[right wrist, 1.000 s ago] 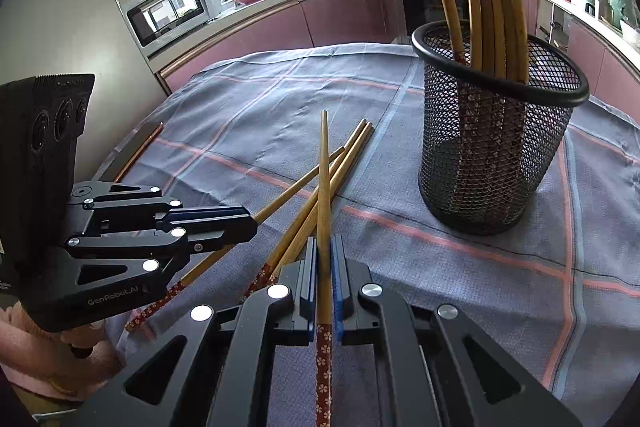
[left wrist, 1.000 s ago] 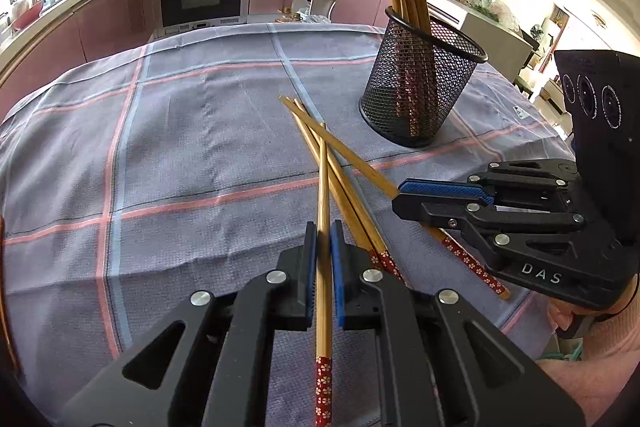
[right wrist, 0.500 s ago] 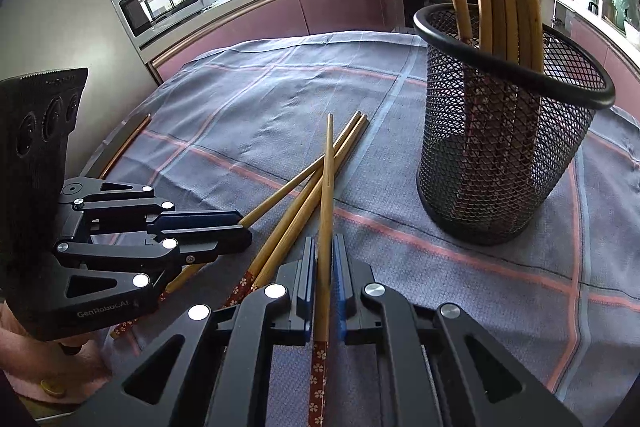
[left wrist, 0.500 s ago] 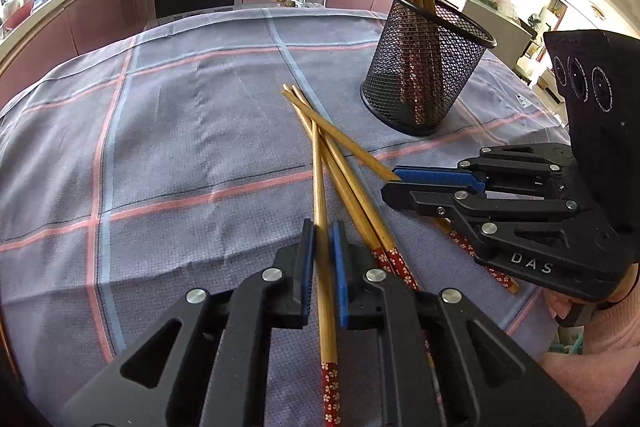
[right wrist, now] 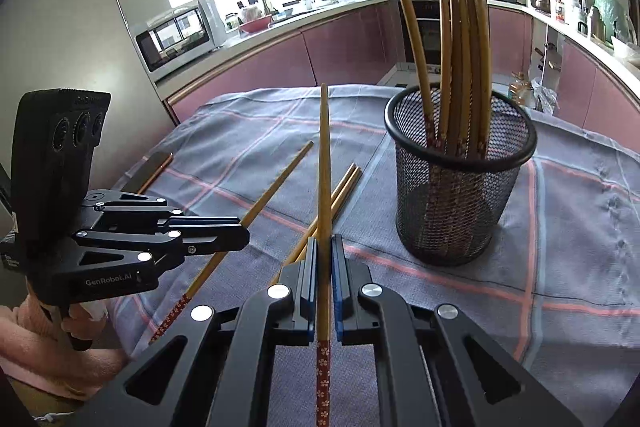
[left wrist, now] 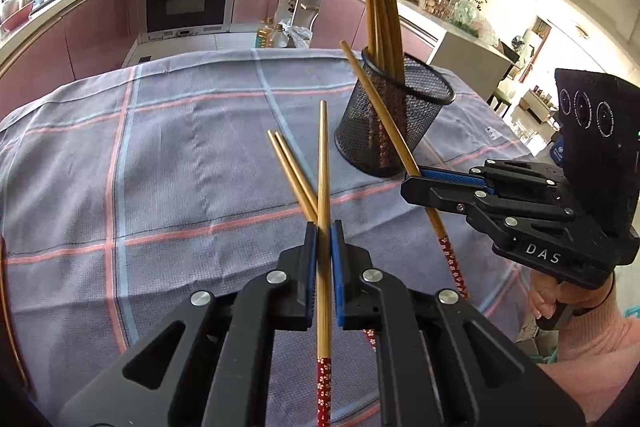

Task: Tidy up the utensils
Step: 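Lift both chopsticks upright and lower them into the mesh holder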

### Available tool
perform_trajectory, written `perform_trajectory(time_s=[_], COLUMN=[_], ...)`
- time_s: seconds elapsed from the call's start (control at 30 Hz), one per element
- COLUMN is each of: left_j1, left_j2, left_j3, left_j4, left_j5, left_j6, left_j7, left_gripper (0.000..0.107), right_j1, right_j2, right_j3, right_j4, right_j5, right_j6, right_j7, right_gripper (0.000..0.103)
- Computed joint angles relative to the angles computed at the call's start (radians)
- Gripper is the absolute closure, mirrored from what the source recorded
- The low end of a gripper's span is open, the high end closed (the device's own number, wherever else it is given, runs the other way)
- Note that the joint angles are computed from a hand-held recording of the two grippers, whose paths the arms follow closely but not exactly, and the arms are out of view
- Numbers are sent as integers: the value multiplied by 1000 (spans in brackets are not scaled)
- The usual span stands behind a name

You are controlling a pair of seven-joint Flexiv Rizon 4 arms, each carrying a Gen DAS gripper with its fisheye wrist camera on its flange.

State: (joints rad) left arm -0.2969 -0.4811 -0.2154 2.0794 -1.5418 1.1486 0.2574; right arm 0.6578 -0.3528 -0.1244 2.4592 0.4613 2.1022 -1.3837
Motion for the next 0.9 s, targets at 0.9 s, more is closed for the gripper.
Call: perform_trajectory(time_s=[0.9], left_j1=[20], left_j2=[165], left_j3=[44], left_j4=[4], left_j5=[-78], left_j6=[-249], left_j7=[39], left_gripper=[99], right_j1=[-32], right_j2=[192], right_j3=[20], right_j4=[-39], right_j5=[292], right_j6=[52], right_j7=[-325], right_gripper=[97])
